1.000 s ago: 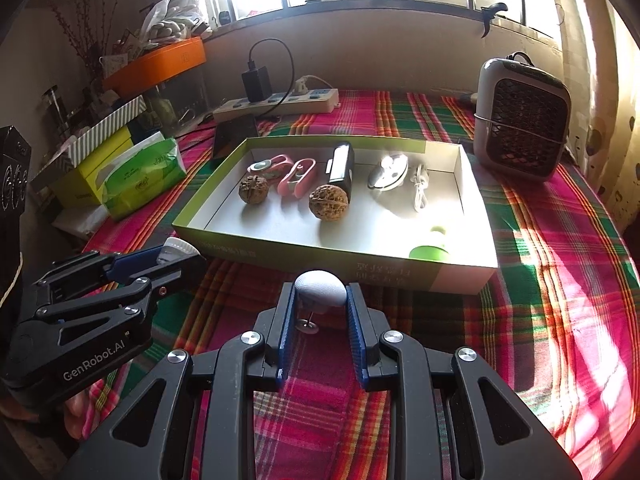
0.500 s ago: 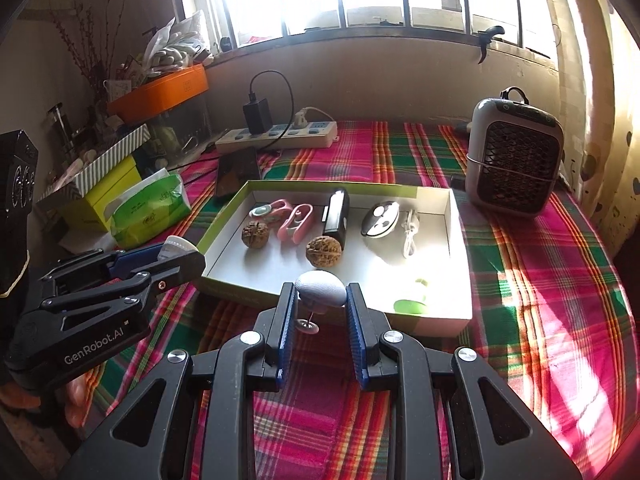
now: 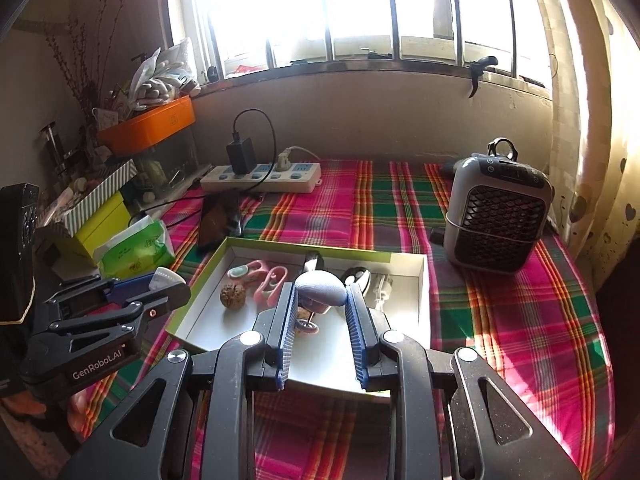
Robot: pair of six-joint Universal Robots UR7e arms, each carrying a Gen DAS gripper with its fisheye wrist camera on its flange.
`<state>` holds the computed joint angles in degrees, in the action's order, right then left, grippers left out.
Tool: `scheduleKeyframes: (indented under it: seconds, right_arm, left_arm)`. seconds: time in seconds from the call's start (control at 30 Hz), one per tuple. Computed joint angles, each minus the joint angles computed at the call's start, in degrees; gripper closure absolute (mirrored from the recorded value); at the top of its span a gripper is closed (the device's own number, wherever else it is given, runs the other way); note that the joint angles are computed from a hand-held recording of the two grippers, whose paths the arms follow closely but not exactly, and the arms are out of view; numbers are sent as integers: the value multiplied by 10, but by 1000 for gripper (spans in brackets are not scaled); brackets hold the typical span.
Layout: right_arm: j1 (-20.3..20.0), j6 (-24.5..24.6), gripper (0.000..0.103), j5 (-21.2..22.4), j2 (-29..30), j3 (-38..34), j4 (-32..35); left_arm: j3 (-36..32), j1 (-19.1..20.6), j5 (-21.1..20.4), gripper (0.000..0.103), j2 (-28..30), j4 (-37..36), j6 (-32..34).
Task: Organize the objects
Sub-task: 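Lift and carry the jar with the left tool while the right tool carries the knob into the tray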
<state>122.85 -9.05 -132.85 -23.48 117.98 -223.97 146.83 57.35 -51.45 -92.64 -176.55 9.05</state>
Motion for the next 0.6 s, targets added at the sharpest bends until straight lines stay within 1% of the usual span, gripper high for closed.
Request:
scheduleKeyframes:
  seconds: [0.03, 0.07, 0.1, 0.2, 0.4, 0.6]
  right_arm:
    - [-4, 2, 77, 6, -3, -2, 7]
    - [-8, 5, 77, 12, -6, -4, 16]
    - [-11, 7, 77, 15, -7, -6, 20]
    - [-22, 8, 77, 21, -8, -15, 38]
    - [-49, 22, 77, 34, -4, -21, 67]
    - [-69, 23, 77, 40, 0, -28, 89]
  left_arm:
    - [-1, -2, 1, 75, 11, -8, -3]
    - [-9, -10, 7, 75, 46, -25, -15]
    - [-12, -12, 8, 75, 62, -34, -17]
    - [-24, -4, 5, 75, 91, -45, -16]
    - [-41, 18, -3, 75, 118, -45, -14]
    - [-53, 34, -8, 75, 141, -47, -11]
